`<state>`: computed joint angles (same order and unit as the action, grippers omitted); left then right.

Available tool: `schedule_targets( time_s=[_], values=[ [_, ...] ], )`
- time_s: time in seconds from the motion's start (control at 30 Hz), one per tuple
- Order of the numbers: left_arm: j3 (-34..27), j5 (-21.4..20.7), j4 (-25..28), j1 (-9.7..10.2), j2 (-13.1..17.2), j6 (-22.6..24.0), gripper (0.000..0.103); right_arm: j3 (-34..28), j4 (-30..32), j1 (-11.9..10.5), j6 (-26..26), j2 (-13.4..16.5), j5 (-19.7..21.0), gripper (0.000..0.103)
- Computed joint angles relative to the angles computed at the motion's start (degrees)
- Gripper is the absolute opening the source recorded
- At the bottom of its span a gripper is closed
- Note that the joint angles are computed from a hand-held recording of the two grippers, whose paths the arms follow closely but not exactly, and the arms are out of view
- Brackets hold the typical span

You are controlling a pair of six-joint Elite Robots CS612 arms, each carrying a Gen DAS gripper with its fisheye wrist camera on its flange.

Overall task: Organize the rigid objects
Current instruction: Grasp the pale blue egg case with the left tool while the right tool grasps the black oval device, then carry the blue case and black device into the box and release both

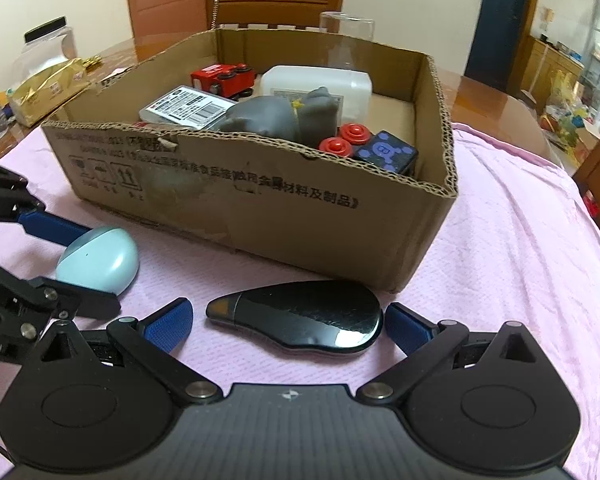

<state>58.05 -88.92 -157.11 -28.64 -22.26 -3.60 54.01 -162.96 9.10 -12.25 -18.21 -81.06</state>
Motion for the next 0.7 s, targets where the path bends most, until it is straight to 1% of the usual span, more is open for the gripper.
schedule_targets(
  time_s=[0.07,0.2,0.3,0.43,0.7],
  values=[
    [-0.2,0.1,0.0,-0.01,0.1,0.0,0.052,-0.2,1.1,-0.1,-0.5,-0.1,0.3,0.102],
    [-0.5,0.5,0.2,-0.07,0.2,0.4,0.052,0.1,1.9,0.0,-0.9,-0.6,0.3,0.093],
    [-0.7,0.7,0.8,-0.12,0.3,0.8,0.052,0.1,2.5,0.1,0.0,-0.8,-0.4,0.093],
    [-1.0,0.9,1.9,-0.11,0.2,0.0,0.052,0.1,3.2,0.2,0.5,-1.0,-1.0,0.093],
    [-0.9,1.2,4.1,-0.09,-0.3,-0.9,0.052,0.4,5.7,0.2,-0.2,-1.6,-2.0,0.093]
  ],
)
